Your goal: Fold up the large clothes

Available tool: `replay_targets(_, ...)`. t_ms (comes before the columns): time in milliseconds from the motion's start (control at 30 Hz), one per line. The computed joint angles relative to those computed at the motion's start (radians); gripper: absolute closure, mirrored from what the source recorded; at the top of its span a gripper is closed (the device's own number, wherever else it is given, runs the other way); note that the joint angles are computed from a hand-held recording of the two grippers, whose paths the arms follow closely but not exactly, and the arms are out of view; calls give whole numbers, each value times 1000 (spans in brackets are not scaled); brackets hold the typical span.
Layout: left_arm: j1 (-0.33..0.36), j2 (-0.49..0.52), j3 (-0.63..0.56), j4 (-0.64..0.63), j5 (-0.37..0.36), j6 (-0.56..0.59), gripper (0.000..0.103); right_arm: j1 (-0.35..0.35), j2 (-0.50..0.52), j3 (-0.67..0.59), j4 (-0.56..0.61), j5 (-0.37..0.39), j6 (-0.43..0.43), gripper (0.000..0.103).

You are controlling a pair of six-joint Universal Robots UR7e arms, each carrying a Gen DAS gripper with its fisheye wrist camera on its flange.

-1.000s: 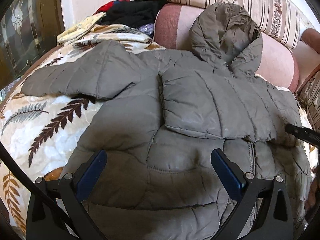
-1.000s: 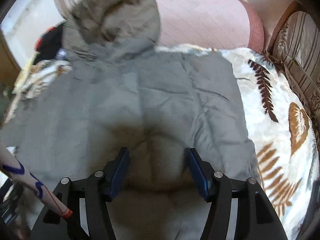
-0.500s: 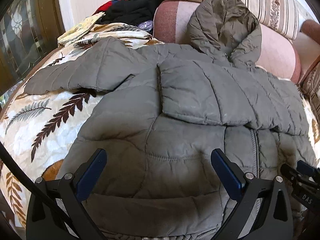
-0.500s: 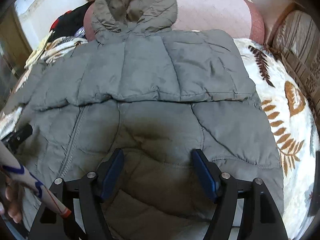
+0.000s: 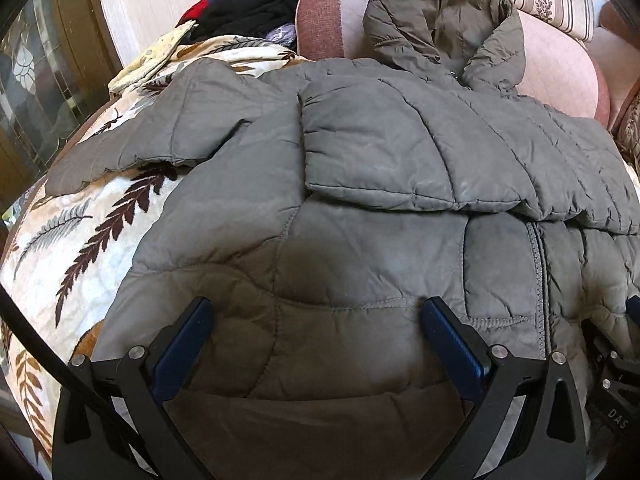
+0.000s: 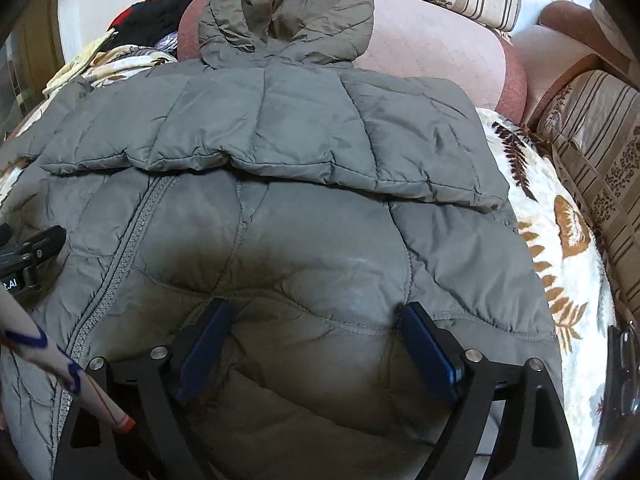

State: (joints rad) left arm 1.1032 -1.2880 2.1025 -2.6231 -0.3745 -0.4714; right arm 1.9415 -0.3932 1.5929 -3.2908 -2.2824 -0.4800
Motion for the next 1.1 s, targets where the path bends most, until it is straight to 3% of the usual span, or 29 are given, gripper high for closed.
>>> replay_targets(800,10,10,-11,32,-6,-23,0,15,22,-19,-16,-52,-6,7)
replay_targets(1000,23,-1,-6,-9,-52,-11,0,-8,-21,4,65,12,93,4)
replay_targets(1100,21,-2,-6,-3,-49,-13,0,-12,-26,9,69,27,95,4)
